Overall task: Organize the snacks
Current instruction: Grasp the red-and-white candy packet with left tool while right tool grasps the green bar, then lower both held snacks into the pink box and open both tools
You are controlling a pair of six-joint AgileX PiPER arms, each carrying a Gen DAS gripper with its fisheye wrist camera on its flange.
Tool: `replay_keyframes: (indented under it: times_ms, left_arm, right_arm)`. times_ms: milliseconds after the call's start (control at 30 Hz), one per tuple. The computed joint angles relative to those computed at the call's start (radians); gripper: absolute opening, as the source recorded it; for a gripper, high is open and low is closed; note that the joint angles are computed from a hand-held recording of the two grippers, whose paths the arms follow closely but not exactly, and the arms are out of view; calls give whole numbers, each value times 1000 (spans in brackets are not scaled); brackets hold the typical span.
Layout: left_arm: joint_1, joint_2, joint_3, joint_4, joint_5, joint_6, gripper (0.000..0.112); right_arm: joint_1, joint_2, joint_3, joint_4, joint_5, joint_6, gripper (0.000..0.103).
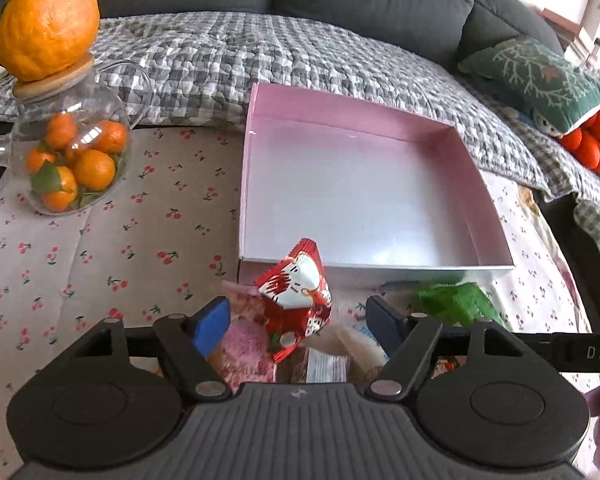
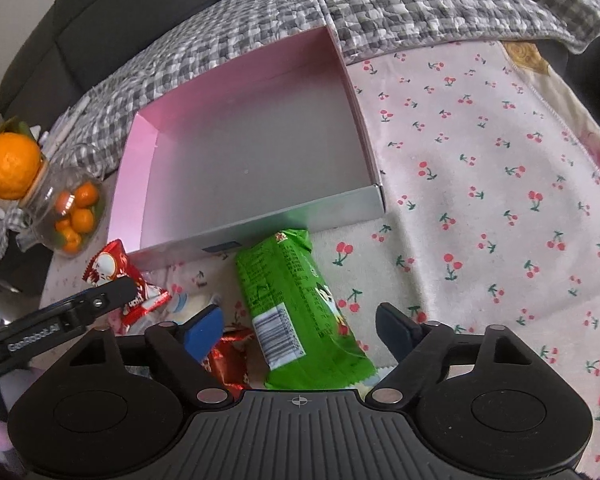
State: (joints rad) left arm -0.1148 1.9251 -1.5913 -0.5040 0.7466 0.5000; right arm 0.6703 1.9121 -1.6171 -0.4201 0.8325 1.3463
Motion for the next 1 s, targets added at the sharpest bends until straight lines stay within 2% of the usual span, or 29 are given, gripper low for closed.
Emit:
replay_keyframes:
  times_ms: [133, 200, 367, 600, 833, 1000]
  left_arm:
    - [-13, 14, 0, 25, -32, -35, 54]
    - [-14, 20, -6, 34, -34, -63, 48]
    - [-7, 23, -7, -1, -30, -63, 37]
    - [-14, 17, 6, 12, -48, -66, 36]
    - [-8, -17, 30, 3, -51, -28, 36]
    - [4, -43, 42, -35, -39, 15, 35]
  right_arm:
    - [1, 26, -28, -7, 10, 0, 74]
    - [0, 41, -43, 2, 20, -14, 66]
    - [12, 85, -99, -8, 81, -42, 59]
    - [23, 104, -138, -20, 122, -75, 46]
    - [30, 88, -141, -21, 140, -59, 44]
    - [37, 54, -114, -30, 122, -39, 44]
